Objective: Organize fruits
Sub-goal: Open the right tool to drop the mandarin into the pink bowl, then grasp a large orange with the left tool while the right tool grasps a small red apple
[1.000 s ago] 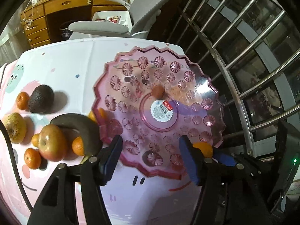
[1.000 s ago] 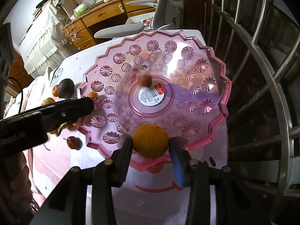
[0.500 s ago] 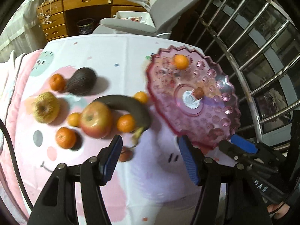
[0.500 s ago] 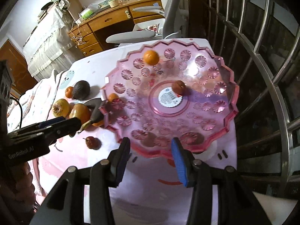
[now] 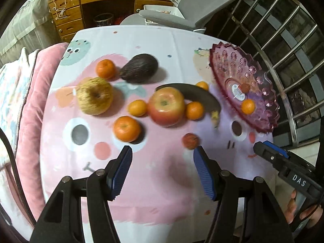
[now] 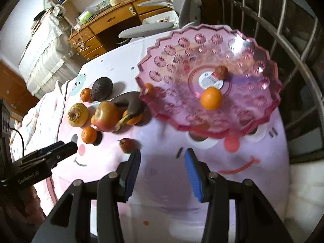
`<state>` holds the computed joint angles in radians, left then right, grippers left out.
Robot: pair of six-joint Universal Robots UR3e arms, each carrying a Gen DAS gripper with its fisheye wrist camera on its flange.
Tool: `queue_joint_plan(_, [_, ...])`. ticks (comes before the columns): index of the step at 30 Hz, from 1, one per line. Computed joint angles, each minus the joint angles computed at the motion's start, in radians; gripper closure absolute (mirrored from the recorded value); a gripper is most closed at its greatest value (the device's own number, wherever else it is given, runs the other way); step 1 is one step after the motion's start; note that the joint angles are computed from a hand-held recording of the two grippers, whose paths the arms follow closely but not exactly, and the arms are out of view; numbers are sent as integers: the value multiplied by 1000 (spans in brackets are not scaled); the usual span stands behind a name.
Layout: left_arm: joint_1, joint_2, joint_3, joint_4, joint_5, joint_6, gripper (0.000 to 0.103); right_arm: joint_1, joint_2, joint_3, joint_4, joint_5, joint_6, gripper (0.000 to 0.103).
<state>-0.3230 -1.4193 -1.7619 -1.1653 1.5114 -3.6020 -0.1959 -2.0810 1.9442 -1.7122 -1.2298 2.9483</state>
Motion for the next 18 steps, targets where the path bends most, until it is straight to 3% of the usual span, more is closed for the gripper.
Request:
queue_joint_plan(9, [223,131,-104,-100,-105,329,41,246,53,78,-217,-65,398,57])
queue_joint_plan(18, [297,82,-155,-66,-138,506,41,480,255,69,-449,-202,650,57])
